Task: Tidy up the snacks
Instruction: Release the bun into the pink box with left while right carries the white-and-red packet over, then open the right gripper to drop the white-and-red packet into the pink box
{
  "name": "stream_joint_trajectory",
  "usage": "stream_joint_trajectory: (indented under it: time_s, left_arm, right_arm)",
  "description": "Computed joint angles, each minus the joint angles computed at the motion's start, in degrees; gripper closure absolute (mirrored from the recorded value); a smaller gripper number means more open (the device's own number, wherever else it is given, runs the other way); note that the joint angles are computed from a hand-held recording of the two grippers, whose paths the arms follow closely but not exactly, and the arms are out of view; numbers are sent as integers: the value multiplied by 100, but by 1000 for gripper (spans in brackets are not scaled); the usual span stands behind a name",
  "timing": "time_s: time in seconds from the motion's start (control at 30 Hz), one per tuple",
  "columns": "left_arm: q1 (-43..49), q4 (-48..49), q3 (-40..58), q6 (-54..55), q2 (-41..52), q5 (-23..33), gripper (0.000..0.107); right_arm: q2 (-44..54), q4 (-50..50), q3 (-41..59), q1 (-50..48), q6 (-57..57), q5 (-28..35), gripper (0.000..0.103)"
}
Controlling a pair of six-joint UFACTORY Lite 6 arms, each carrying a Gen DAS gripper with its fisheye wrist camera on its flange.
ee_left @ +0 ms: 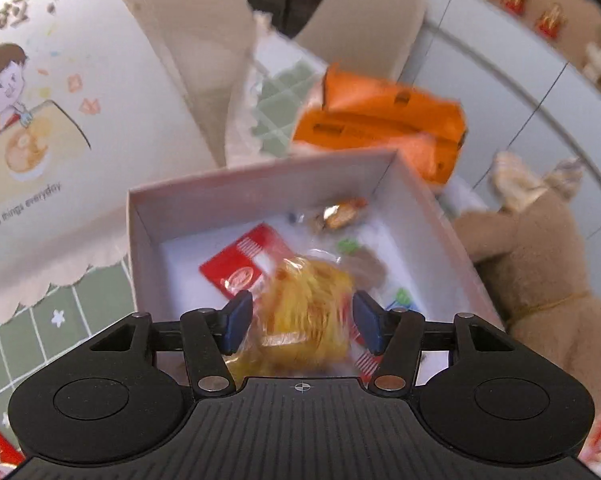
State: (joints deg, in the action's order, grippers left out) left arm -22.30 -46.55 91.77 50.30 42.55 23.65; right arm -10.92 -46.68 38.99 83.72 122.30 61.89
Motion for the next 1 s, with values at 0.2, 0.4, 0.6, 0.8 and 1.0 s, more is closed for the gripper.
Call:
stream_joint_trajectory:
  time_s: [0.2, 0.4, 0.6, 0.8, 1.0]
  left_arm:
    - [1044, -3429, -2057, 2837, -1863, 589, 49]
    - [2701, -3613, -5143, 3362, -4488, 1523, 49]
    - [5097, -1580, -7063, 3218, -5880, 2043, 49]
    - [7161, -1169, -6553, 3400, -5242, 2329, 49]
    - [7499, -884, -5835, 3005, -4813, 2701, 49]
  right_arm:
    - [91, -471, -37, -820, -439, -824, 52]
    - [627, -1585, 659, -2744, -1263, -2312, 52]
    - [2744, -1402, 2657, -4350, -2595, -3663, 52]
    - [4018, -1112, 4075, -4194, -3451, -2951, 32]
    - [2819, -1911, 2710, -3075, -2113, -2608, 17]
